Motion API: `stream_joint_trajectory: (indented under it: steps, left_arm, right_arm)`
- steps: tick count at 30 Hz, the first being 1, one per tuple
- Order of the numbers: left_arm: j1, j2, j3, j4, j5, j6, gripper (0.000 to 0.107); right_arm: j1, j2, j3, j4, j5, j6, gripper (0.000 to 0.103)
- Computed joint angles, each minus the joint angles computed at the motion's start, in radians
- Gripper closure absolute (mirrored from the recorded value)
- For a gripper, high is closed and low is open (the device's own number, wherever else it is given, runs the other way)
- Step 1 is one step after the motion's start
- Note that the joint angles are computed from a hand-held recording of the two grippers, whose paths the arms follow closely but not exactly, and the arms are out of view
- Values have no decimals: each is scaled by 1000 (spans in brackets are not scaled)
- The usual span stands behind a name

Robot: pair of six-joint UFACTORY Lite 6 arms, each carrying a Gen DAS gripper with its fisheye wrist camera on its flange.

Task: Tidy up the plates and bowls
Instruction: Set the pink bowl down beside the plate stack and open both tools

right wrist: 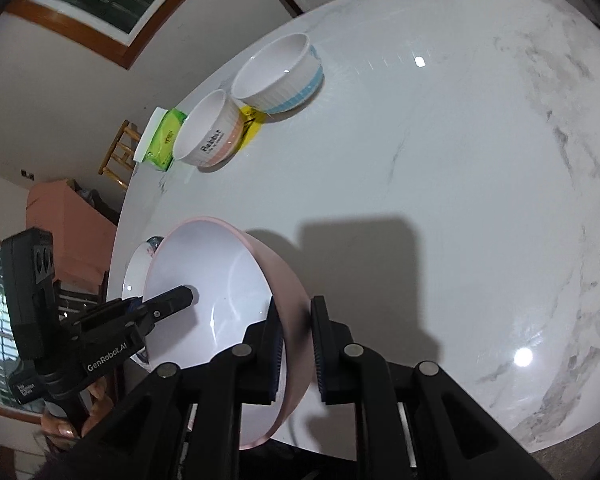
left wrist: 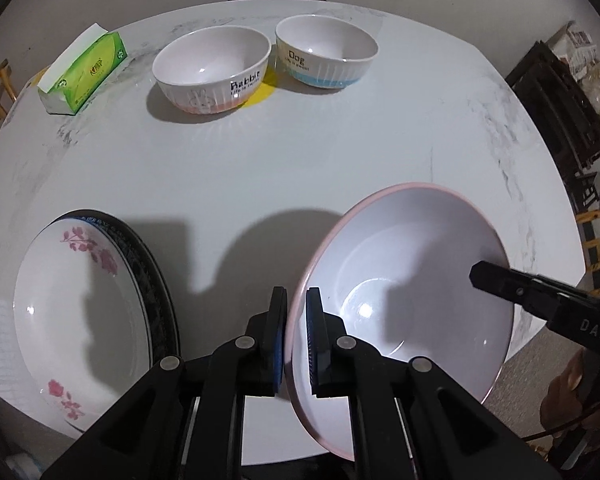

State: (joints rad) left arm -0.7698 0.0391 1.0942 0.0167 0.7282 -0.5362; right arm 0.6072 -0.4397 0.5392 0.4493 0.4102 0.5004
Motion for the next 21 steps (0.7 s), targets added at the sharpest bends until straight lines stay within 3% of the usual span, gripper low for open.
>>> stream_joint_trajectory:
  steps: [13, 16, 18, 21]
  left_arm:
    - [24, -5, -36, -3, -45, 7, 97]
    - [18, -16, -57, 13, -65, -16, 82]
    - [9, -31, -72, 47, -75, -53, 64]
    - [-9, -73, -96, 146, -71, -151, 47]
  right_arm:
    - [11, -32, -31, -11, -11, 12, 89]
    - [5, -53, -51, 62, -28, -47, 86]
    - [20, -74, -64, 21, -47, 1, 86]
    - [15, -124, -83, 16, -55, 15, 86]
